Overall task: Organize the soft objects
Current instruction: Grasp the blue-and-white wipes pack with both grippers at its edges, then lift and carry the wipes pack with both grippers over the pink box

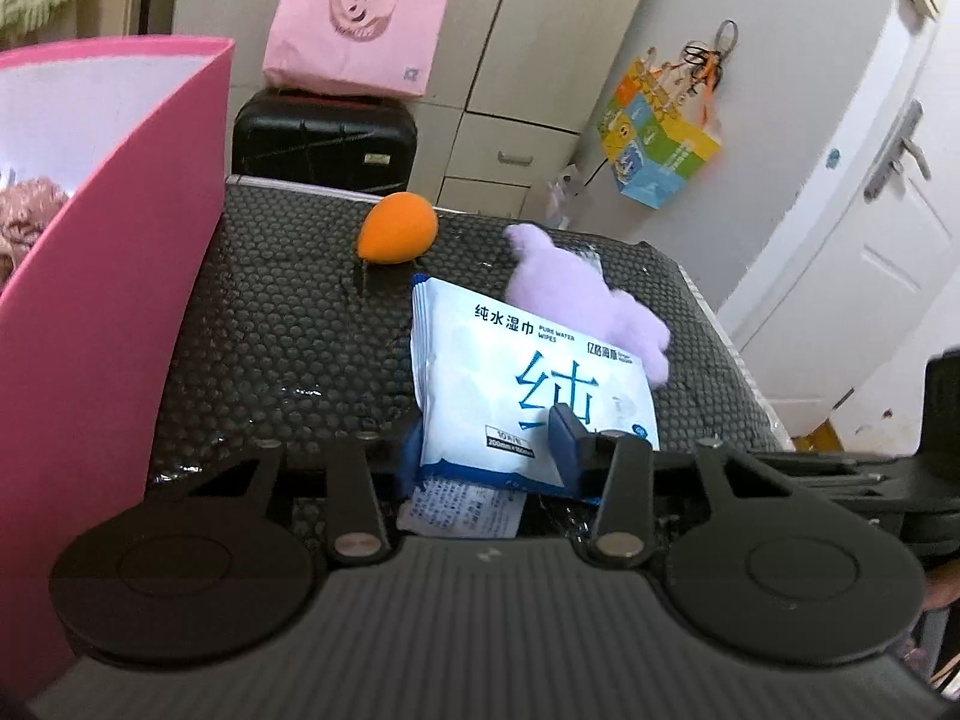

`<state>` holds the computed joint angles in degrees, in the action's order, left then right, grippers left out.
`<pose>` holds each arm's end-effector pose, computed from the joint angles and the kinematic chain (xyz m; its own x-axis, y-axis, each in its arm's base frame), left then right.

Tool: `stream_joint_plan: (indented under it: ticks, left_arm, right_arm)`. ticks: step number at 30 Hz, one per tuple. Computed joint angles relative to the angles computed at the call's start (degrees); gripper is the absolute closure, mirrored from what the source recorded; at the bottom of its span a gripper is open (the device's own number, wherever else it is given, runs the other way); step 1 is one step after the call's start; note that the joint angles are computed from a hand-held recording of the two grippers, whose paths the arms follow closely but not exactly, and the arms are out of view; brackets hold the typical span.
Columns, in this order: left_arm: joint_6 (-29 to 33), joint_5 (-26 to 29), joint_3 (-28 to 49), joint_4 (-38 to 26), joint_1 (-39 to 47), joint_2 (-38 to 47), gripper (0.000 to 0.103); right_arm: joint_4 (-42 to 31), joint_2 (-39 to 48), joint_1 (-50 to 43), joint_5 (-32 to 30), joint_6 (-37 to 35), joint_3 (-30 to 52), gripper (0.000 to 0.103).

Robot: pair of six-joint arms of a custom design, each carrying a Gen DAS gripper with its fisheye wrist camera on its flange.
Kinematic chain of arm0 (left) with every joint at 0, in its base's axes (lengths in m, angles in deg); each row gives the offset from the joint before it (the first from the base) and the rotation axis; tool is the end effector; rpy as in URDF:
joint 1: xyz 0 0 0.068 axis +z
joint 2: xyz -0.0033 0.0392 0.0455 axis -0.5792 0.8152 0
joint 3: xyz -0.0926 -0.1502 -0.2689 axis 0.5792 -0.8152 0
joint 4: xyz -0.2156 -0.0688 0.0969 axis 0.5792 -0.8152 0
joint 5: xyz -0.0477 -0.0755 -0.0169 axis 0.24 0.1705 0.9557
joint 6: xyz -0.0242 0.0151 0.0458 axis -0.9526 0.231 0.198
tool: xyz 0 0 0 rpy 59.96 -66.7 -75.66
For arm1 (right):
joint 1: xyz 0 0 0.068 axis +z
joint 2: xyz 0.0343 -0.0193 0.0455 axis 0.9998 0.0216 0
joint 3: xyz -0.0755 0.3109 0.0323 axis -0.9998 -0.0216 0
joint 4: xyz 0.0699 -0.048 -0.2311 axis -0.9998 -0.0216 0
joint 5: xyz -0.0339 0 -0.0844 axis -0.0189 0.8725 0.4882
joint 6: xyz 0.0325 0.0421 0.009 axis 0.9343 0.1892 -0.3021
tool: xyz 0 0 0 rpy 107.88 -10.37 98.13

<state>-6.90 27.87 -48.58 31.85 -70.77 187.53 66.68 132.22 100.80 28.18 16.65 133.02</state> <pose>0.2815 -0.1852 0.0547 -0.6290 -0.2978 -0.7182 -0.0907 0.9456 -0.3126 0.3560 0.1001 0.0138 -0.7349 -0.2005 -0.6479 -0.6008 0.6356 0.4848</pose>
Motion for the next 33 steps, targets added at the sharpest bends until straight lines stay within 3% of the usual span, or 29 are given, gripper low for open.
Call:
stream_joint_plan:
  ticks: [4,7,11,18,22,27,33]
  left_arm:
    - [-0.8,-1.7,-2.0,0.8,-2.2,-1.3,0.062]
    - [-1.7,-2.8,-4.0,1.9,-4.4,-2.8,0.062]
    - [-1.7,-5.3,-7.1,4.4,-6.9,-4.3,0.062]
    - [-1.3,-6.2,-12.4,8.8,-9.7,-5.5,0.062]
    - [-2.0,-4.0,-15.3,11.7,-9.9,-5.8,0.062]
    - [-1.9,-3.1,-19.8,15.7,-11.4,-6.0,0.063]
    - [-1.2,-0.4,-28.3,26.3,-12.3,-5.2,0.063]
  right_arm:
    - [3.0,-1.5,0.8,1.1,-0.8,-3.6,0.076]
    - [11.8,-3.1,1.7,4.0,-0.8,-9.9,0.076]
    - [17.4,-4.9,2.3,5.2,-0.7,-15.2,0.076]
    - [23.9,-6.7,4.5,8.5,-0.4,-22.3,0.076]
    - [29.1,-7.1,7.2,12.3,0.7,-27.1,0.076]
    - [30.2,-9.0,10.8,16.4,0.6,-31.2,0.076]
    - [30.2,-13.1,15.8,20.3,2.9,-35.9,0.076]
